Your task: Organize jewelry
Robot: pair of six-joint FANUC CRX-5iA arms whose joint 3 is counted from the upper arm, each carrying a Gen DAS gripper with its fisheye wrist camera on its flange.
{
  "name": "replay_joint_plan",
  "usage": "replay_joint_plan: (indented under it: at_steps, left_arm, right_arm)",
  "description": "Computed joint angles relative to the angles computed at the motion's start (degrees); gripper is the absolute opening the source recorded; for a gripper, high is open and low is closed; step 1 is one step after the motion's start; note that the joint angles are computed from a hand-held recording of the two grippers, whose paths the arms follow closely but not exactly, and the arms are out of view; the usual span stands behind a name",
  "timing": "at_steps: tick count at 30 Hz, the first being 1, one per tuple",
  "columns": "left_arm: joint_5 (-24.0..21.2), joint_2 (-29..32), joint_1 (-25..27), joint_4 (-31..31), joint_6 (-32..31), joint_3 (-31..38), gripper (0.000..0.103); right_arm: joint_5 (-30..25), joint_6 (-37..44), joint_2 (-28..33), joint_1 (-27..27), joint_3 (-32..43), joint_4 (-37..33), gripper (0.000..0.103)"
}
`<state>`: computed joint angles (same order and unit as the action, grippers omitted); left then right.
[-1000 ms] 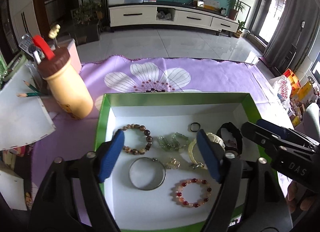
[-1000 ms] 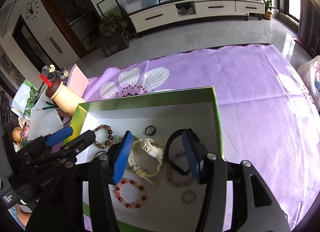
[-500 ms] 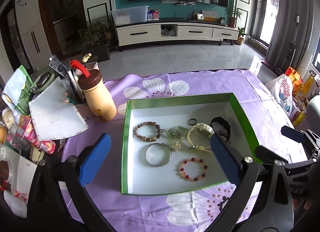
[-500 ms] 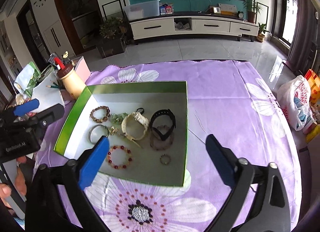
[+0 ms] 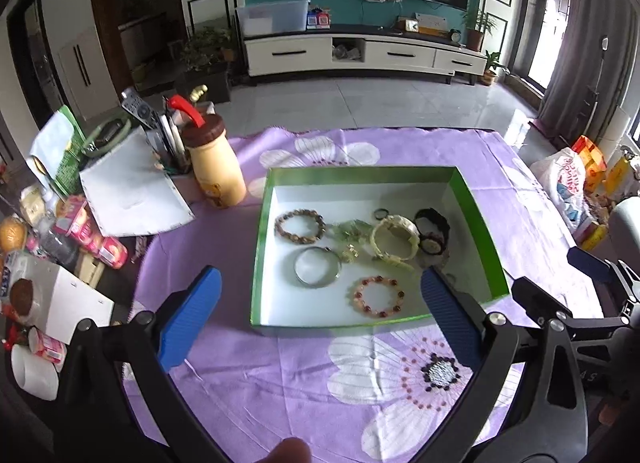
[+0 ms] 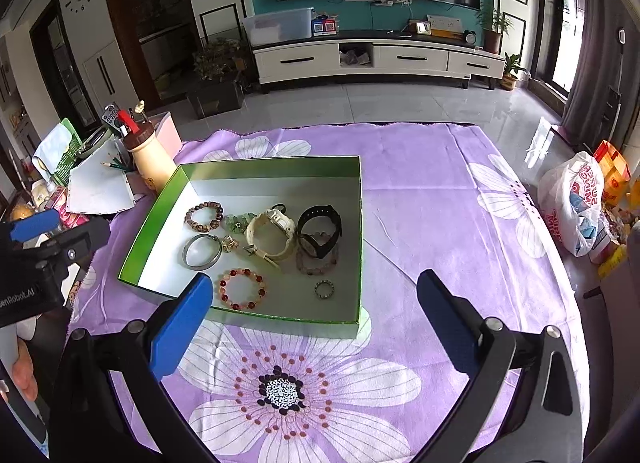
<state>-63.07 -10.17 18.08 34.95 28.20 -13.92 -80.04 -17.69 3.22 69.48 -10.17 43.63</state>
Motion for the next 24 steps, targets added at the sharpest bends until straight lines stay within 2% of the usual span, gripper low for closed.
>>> replay_joint_plan:
  at_steps: [7,24]
  left_arm:
    - [0.42,-0.21,-0.33,-2.48,2.16,0.59,0.101]
    - [1.35,0.16,-1.23,-6.39,3.78,2.18,0.101]
  right_arm:
    - [-2.34,-0.13,0.35,0.49,1.31,-0.7,0.102]
    - [-3.97,0.82,1.13,0.19,2.77,-0.39,0.102]
